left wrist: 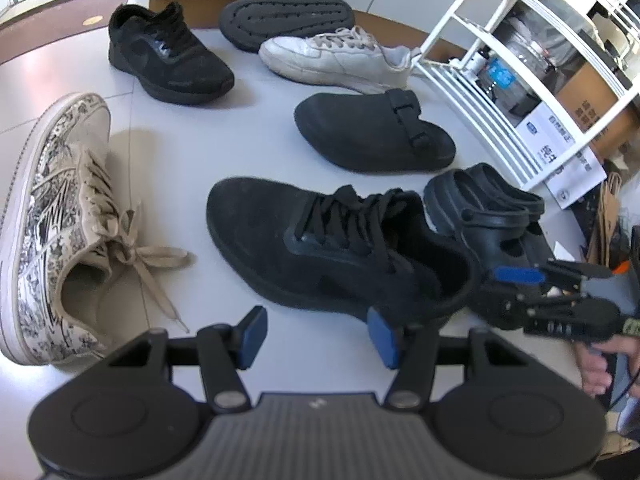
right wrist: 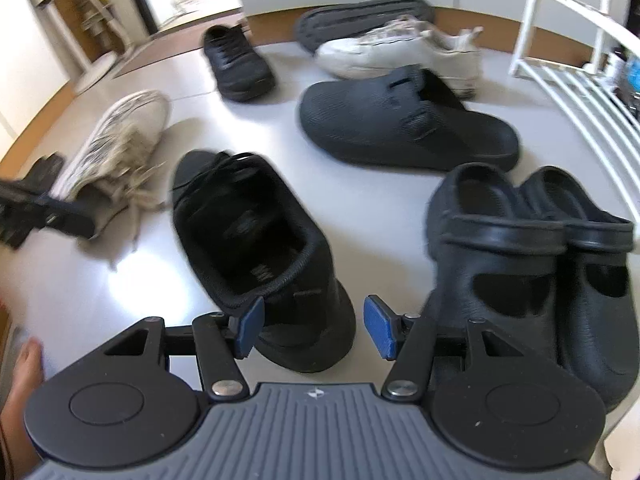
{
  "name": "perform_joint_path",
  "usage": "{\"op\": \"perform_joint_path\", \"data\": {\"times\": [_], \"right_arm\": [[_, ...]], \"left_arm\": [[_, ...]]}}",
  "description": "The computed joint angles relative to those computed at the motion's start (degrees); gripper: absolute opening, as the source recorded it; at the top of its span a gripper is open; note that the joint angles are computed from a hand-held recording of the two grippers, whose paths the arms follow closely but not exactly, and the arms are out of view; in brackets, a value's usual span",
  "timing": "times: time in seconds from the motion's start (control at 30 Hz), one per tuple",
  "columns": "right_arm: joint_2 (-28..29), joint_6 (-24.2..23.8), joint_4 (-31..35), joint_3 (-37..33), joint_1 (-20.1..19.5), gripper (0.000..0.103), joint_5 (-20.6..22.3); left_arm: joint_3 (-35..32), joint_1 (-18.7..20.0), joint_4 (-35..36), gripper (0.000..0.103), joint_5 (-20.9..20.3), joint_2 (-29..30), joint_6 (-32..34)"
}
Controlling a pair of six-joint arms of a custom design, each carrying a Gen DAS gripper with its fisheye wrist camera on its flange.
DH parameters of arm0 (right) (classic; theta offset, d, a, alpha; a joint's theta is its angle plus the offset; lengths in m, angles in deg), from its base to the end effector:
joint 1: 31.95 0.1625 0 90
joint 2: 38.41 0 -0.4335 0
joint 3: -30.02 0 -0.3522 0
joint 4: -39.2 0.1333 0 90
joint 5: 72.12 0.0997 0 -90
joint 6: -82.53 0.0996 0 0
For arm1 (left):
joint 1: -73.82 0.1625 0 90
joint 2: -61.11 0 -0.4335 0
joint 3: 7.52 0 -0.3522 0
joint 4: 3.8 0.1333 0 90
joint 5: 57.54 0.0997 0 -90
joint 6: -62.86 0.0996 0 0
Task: Organize scattered shoes
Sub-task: 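Lower the sneaker and open the left tool while the right tool closes on its heel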
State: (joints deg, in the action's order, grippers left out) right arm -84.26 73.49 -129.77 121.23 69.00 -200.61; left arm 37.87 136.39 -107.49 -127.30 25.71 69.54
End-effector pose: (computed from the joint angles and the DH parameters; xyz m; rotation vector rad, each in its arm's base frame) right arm 0.1983 -0.6498 0.2132 0.1664 -2.3936 0.7344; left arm -0.2223 -0.7924 0.2657 0.8058 2.6818 -0.1790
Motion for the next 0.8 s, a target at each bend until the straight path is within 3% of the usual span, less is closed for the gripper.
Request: {"op": "perform_joint_path", "data": {"times": [0.23, 0.37, 0.63, 0.8], "right_arm": [[0.50, -1.20, -1.48, -1.09, -0.67, 0.060, -0.87], [0.38, 0.60, -0.71, -1.56, -0.58, 0.060, -0.90], [-0.48, 0.63, 5.33, -1.77, -0.11, 0.060, 3.96], [-0.83, 3.70, 9.89, -2.02, -0.60, 0.060, 8.24]], "left_arm": [[-0.60, -0.02, 0.59, 0.058, -0.07, 0.34, -0.26], [-0.73, 0.06, 0.52, 0.058, -0.05, 0.38, -0.43], [-1.21, 0.38, 0.39, 0.058, 0.30, 0.41, -0.87], [-1.16, 0.56, 0.76, 0.058, 0.47, 0.30, -1.22]]}}
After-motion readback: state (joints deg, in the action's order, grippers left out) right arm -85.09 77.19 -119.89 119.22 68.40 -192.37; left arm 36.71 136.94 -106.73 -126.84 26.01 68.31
